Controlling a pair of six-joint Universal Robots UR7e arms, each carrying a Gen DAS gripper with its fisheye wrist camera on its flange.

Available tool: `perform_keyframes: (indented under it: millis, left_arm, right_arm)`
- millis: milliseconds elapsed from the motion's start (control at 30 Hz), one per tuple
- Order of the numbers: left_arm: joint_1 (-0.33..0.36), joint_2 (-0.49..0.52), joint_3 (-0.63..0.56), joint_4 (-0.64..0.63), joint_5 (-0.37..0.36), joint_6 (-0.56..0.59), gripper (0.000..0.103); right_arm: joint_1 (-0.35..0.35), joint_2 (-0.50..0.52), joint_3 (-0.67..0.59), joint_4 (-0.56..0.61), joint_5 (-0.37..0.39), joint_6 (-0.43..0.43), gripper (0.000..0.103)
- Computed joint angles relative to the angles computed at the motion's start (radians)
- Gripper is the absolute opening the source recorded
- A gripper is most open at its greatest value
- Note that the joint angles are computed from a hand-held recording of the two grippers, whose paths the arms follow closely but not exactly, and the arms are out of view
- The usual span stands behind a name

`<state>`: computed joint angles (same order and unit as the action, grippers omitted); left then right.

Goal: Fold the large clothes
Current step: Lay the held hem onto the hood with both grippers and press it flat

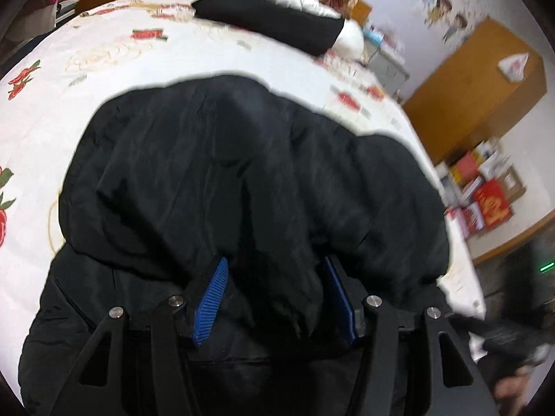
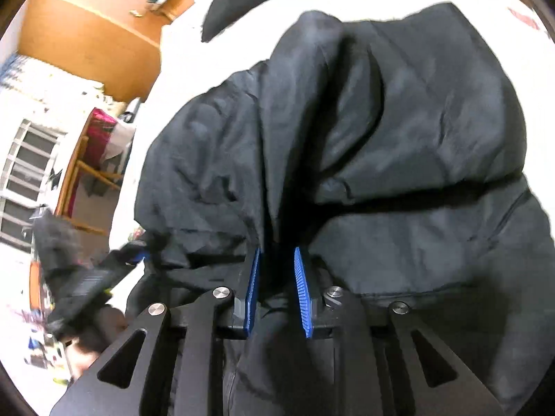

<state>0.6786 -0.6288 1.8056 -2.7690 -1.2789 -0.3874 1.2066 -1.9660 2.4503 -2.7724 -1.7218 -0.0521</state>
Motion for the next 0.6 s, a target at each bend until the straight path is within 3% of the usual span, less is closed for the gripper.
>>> perform_keyframes:
  millis: [133, 300, 400, 500, 600]
  left_arm:
    - [0.010, 0.003, 0.021, -0.029, 0.003, 0.005, 0.058]
    - [0.004, 0.018, 0.022, -0.039, 0.033, 0.025, 0.060]
    - [0.002, 0.030, 0.028, -0.045, 0.054, 0.037, 0.062]
    - [-0.003, 0.047, 0.028, -0.040, 0.081, 0.044, 0.062]
    - [-0.012, 0.061, 0.026, -0.043, 0.112, 0.057, 0.062]
  right_arm:
    - [0.083, -0.017, -0.014, -0.089, -0.087, -0.066, 0.021]
    - [0.156, 0.131, -0.050, -0.243, -0.171, -0.169, 0.021]
    - [0.129, 0.234, -0.055, -0.292, -0.264, -0.203, 0.020]
    - [0.013, 0.247, -0.023, -0.301, -0.187, -0.210, 0.010]
    - [-0.019, 0.254, -0.003, -0.346, -0.175, -0.226, 0.003]
